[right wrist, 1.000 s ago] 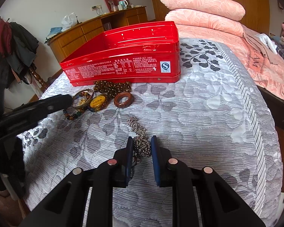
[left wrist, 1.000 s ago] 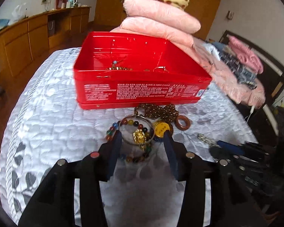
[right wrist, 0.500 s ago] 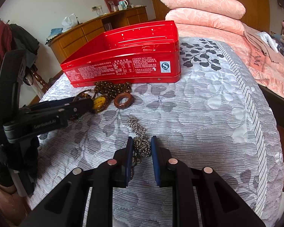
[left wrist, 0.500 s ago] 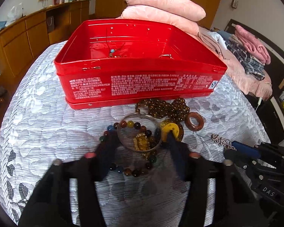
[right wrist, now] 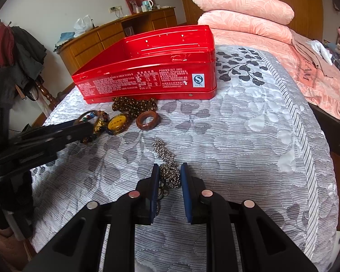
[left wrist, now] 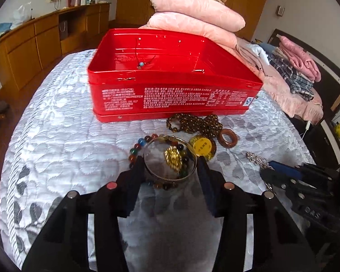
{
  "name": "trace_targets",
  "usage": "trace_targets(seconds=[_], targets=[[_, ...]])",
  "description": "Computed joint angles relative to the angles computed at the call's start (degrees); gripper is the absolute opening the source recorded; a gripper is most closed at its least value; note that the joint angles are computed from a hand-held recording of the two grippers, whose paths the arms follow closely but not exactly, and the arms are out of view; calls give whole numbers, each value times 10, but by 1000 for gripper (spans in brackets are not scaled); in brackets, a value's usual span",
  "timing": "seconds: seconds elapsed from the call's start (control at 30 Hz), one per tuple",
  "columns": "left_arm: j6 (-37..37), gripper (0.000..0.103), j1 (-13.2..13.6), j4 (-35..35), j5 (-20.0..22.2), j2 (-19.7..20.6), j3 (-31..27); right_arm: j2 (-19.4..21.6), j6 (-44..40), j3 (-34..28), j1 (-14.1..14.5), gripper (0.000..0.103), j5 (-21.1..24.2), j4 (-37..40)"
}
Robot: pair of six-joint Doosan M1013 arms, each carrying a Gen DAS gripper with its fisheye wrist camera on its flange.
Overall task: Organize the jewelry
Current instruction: 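Lift thin silver bangle with left tool while right tool lifts silver chain, then carry bangle with left tool into red tin while right carries chain there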
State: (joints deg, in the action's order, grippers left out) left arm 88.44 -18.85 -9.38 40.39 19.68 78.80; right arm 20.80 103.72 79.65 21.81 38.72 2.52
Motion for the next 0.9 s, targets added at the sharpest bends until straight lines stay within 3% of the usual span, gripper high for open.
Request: trace_targets(seconds=[0.2,0.27,0.4,0.63,0.7,0.77,0.9], targets=[[4,46,6,-12,-30,-35,39,0,-2,0,1,21,0,-1],[8,46,6,-16,-30,-42,48,-1,-12,1,0,28,-2,9],[8,46,5,-16,-18,-44,57,0,-24,-2,3,38,2,6],[-8,46,5,-2,-17,-36,58,5,-13,-9,9,39,11,-22],[-14,46,3,7,-19,-34,57,8,3,-14,14,36,17,-50],[-21,46,-1,21,-22,-34,57,9,26,-16,17,20,22,-77],[-21,46,2,10,-22,-35,57,6,12,-12,14,17,19,-63]])
